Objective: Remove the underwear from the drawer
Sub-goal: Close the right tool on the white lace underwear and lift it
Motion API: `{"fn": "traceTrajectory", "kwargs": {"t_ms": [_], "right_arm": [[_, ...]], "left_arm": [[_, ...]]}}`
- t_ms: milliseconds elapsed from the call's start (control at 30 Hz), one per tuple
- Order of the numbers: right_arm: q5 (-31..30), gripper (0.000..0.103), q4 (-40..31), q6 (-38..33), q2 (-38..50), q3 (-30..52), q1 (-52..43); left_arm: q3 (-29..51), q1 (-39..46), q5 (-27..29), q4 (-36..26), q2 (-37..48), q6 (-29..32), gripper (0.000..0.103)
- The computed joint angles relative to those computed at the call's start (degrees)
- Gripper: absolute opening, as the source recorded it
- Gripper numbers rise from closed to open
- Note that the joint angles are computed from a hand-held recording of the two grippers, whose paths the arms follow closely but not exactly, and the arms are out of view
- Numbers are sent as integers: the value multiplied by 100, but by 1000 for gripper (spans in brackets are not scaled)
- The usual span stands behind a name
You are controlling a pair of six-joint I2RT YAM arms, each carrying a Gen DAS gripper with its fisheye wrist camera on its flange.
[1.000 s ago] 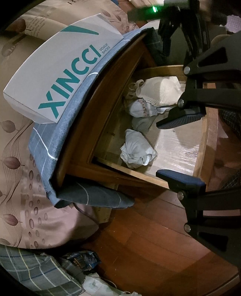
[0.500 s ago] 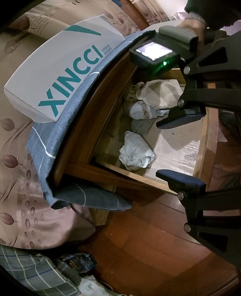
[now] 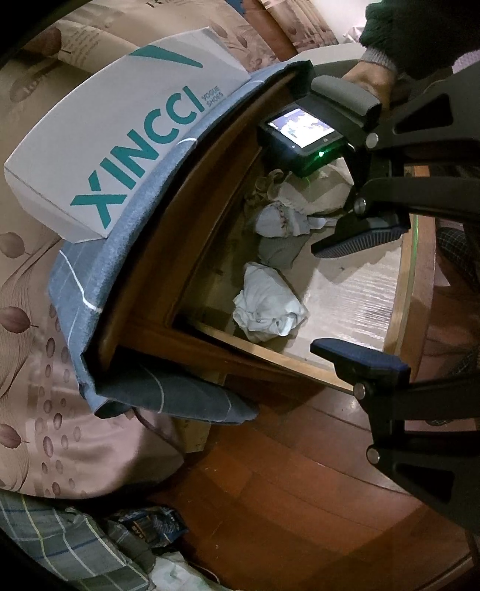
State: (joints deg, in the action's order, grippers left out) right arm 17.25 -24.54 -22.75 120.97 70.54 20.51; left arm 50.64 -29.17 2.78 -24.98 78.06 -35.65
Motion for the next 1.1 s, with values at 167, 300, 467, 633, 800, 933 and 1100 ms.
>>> {"fn": "traceTrajectory", "kwargs": {"t_ms": [167,300,467,633,800,933,1100], "right_arm": [[-271,94,315,-296,-12,-160,-271],[-381,92,524,-435,47,-254,-406],[-509,80,559,-533,47,-311,-510],[-767,63,390,-577,-107,-286,-744],[-1009,49,38,-549,-407,-318,-853],[-1306,44,-280,-453,-630,-392,-944],[-1691,42,-668,-155,-983,-464,-1014]], "left_arm": [[2,33,53,3,25,-5,46],[-13,26,16,-9,-6,-13,46],[16,29,29,-74,-13,2,46],[34,23,27,-108,-20,2,46],[44,-41,-59,-128,-26,-10,46],[55,-76,-103,-160,-36,-18,46],[52,-86,-149,-155,-18,-5,46]]}}
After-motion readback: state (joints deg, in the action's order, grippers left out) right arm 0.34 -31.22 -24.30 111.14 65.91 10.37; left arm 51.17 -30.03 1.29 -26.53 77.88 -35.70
